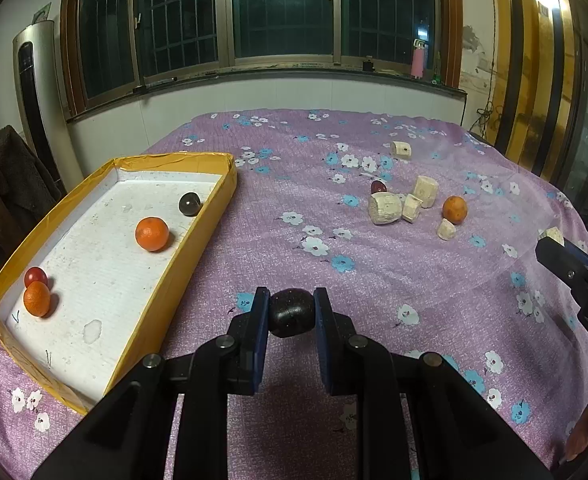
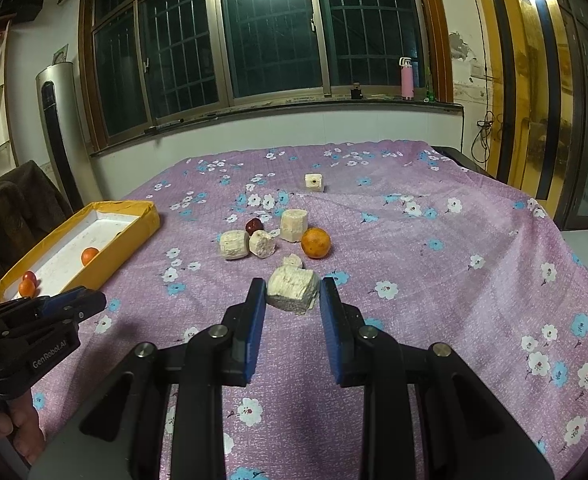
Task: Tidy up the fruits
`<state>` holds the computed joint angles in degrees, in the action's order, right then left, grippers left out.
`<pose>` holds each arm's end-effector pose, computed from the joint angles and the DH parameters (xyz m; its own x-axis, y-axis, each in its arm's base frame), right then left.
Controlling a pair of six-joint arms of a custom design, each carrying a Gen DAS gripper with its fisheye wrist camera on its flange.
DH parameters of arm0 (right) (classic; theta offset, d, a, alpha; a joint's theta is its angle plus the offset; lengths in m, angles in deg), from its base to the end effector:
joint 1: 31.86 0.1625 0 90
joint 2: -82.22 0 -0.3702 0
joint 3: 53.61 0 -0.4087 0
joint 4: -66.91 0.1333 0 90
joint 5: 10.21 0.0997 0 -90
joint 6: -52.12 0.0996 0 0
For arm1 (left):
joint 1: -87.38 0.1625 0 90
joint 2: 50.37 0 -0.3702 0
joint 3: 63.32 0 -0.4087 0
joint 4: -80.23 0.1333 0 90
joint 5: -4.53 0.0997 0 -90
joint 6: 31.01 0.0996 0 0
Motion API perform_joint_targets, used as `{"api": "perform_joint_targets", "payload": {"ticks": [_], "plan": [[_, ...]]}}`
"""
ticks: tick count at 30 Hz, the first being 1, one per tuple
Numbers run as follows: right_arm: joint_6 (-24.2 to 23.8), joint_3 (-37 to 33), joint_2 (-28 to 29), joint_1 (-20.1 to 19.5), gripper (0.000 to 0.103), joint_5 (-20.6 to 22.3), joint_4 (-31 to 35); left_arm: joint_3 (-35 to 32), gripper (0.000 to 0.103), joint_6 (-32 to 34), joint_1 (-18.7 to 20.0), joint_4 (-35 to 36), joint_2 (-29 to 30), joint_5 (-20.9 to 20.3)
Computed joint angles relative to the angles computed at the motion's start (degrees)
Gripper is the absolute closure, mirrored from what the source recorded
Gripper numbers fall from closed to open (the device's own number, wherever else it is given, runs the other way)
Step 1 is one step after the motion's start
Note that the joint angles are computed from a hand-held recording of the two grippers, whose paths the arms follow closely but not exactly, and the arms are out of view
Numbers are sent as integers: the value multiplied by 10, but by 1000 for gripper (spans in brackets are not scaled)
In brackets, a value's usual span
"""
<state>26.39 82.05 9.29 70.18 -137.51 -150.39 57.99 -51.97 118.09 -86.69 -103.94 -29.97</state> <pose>0.1569 -0.3861 0.2091 -0.7648 0.1504 0.6265 -0.4680 0.5386 -0.7006 -0.3045 -0.4314 0.0423 -0.6793 0.2117 -0.7027 0.6487 0.6210 -0.4400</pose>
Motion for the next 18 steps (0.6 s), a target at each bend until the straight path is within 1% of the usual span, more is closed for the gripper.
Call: {"api": "perform_joint_targets", "payload": {"ticks": [18], "plan": [[-3,0,-1,1,74,3,1,3,83,-5,0,4,-5,2]]}}
